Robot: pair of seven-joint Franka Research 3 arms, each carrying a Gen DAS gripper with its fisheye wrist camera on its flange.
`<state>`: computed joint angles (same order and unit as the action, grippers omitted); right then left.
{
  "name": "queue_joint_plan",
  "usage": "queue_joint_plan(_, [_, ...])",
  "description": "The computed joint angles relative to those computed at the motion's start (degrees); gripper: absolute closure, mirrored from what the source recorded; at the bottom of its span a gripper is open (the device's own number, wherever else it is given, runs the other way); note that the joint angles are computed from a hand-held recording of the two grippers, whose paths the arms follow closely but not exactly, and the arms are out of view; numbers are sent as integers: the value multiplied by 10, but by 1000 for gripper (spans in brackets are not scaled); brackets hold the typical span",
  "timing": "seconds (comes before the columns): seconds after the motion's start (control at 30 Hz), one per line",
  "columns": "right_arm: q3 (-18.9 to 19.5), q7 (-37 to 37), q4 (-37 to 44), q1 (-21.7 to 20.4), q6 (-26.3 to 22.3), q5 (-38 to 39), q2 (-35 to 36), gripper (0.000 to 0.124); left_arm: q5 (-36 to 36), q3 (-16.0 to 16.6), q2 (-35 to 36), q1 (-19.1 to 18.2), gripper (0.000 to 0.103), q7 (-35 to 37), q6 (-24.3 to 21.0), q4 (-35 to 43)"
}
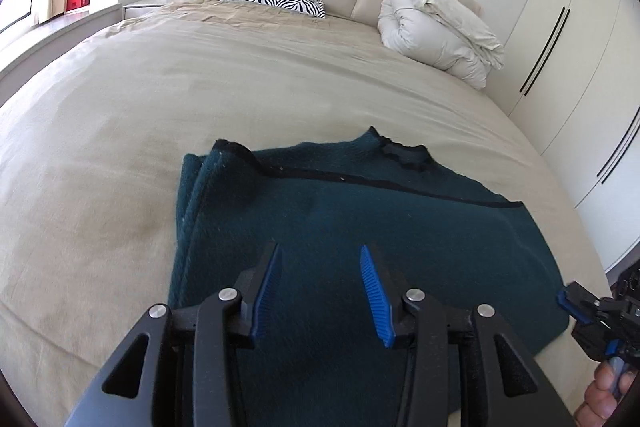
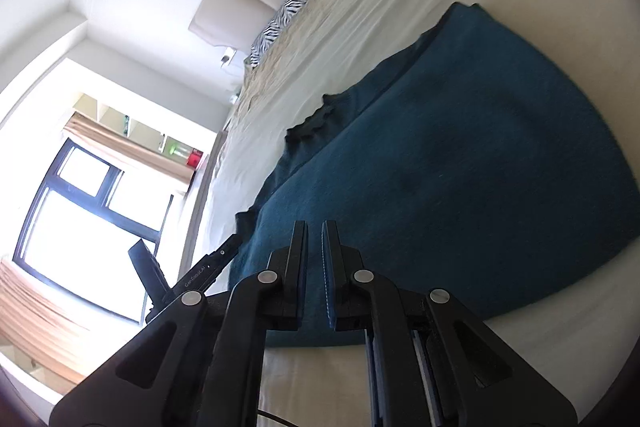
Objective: Fold small clothes
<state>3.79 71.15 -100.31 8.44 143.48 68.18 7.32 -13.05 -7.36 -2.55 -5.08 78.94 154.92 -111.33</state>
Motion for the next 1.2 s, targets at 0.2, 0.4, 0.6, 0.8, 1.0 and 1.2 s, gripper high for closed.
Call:
queue_joint_plan(0.2, [21,34,16,8,-77,18,48,108,-92,-1,-51,-41,58,73,-35,-82])
queue_joint_plan(0.4, [16,6,-47,-1,-45,55,21,109,-140,18,-52,-47,69,107,-41,-89])
queue_joint_plan(0.6, [-17,21,-94,-20,23,59,-18,109,-204,42,-93,-42,76,143,-47,-133])
queue_joint_plan(0.8, [-42,83,-164,-28,93,7,-92,105,-165,49,-171,-17,46,87,-25,-194])
queue_joint_plan(1.0, [-52,65,-192,-5,87,-27,-147,73,-151,109,-184,-35,30,69,-15,-192])
queue_joint_plan(1.2, [-62,4,-164,23,11,-9,-165,72,-379,180,-104,-73,31,171,-108,-118])
